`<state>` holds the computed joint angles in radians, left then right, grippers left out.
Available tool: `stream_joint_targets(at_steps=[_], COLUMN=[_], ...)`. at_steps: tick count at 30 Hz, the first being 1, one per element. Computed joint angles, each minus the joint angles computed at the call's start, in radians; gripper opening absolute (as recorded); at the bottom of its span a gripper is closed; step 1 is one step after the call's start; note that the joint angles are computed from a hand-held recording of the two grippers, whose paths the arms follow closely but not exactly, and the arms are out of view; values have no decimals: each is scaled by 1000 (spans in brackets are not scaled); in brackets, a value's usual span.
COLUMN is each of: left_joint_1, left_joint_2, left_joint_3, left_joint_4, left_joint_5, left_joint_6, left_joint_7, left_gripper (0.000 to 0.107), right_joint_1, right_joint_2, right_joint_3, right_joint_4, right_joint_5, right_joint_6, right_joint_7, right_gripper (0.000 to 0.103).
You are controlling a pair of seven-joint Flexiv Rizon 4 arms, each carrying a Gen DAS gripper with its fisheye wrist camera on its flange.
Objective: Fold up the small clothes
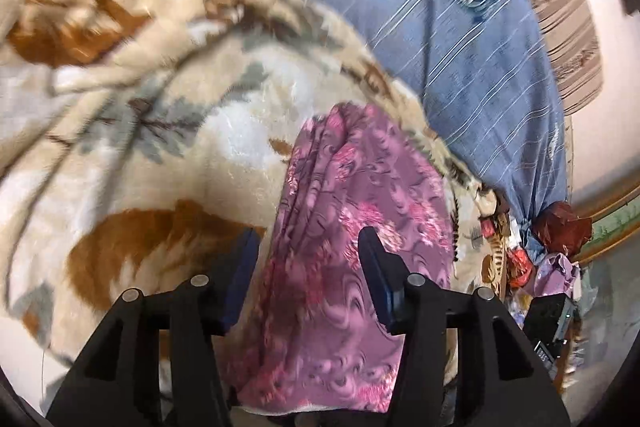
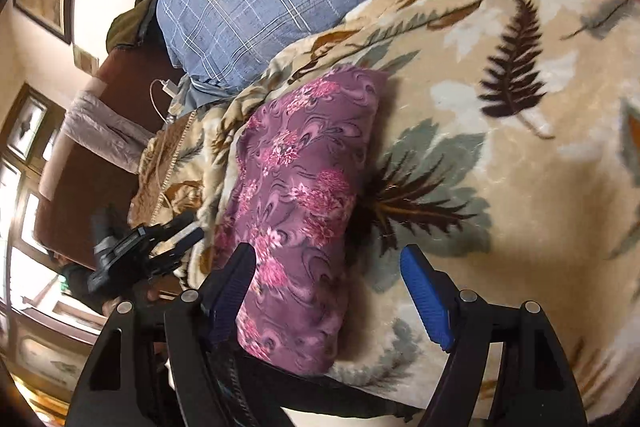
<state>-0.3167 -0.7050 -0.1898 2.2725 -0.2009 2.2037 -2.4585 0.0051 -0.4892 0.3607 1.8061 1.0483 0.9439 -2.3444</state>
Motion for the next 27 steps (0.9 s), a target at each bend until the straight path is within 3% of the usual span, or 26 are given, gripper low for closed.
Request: stream_joint_targets(at_steps=[2,5,7,8,11,13,14,17,20,22,24,27], left_joint_1=[108,202,246,271,318,333,341,348,360,364,365,354], left_joint_2=[-38,-97,-168,-190,-226,-231,-236,-240,-253,-260,-264,-264], left_joint_3=[-63,-132,-169,-192,-225,-238,-246,-258,-271,-273,-275,-268], left_joint_4=[-39,-95,-123,-129,-146,-161,-165,-181,-182,-178,-180,-184], left_joint_5=[108,188,239,257,334,349,360,374,375,368,363,348], left_joint_6=[-30,-83,-30,-27,23,-23,-21,-50,-39,-26,-22,-21], left_joint_7=[-1,5,-7,-21,-29,-18,-13,11,15,5,-2,-11], left_gripper=[50,50,50,45,44,41,42,42,42,31,25,25], right_joint_1=[8,69,75,77,60,23,8,17,-30,-75,-47,-26], right_joint_2=[-39,-105,-138,-157,-203,-232,-242,-250,-280,-306,-297,-326], right_joint_3=[-2,-20,-11,-5,24,59,73,76,104,122,99,83], right_joint_4=[-44,-106,-134,-153,-188,-212,-226,-232,-249,-260,-267,-323], right_joint_5=[-9,-82,-120,-138,-153,-127,-124,-134,-96,-40,-64,-97], right_joint_6=[-30,-9,-7,-13,-19,-31,-55,-39,-88,-128,-138,-202], right_joint_7=[24,128,159,179,198,183,174,173,155,131,160,207], right_gripper=[77,77,77,76,74,64,52,51,56,53,44,39])
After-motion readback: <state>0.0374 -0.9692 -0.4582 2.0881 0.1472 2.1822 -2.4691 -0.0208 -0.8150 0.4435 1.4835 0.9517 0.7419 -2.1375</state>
